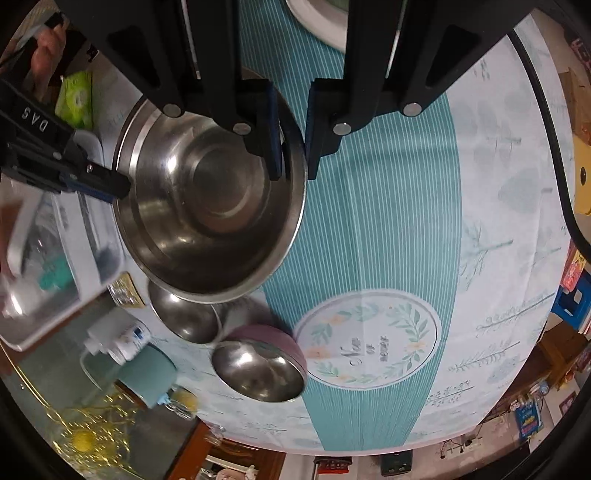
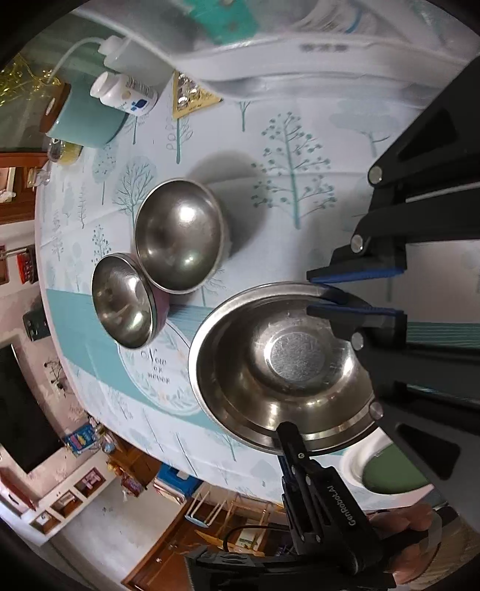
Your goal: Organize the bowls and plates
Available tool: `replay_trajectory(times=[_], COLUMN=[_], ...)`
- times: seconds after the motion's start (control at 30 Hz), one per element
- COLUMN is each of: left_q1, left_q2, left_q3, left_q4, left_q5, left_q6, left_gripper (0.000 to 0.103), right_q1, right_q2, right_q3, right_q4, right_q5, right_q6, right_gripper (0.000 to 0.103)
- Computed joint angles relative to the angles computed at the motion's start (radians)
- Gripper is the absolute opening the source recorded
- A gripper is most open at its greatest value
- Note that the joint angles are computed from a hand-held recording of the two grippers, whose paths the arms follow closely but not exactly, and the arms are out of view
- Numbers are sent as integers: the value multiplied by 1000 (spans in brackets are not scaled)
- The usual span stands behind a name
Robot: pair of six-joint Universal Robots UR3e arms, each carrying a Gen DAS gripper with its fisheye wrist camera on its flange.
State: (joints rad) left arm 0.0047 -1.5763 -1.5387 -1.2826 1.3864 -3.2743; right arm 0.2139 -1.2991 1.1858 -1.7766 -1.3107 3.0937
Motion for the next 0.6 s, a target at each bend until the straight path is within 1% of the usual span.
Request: replay_trajectory(times=[0.27,0.43,0.6], left_q1=[-97,-174,-241], left_q2=[194,294,355], left_q3=[-147,-284,-417], left_q4=[-55,-37,-9], left_q5=[1,9,18], left_q6=[-92,-159,-211], left_gripper=[11,12,13], right_q1=[-33,-25,-41], right_q2=[-269,-398,-485], right_q3=[262,415,543], right_q4=[5,9,39], right_q5=[1,-40,-34], right_q6=[-91,-139,-169], right_gripper=[11,11,11])
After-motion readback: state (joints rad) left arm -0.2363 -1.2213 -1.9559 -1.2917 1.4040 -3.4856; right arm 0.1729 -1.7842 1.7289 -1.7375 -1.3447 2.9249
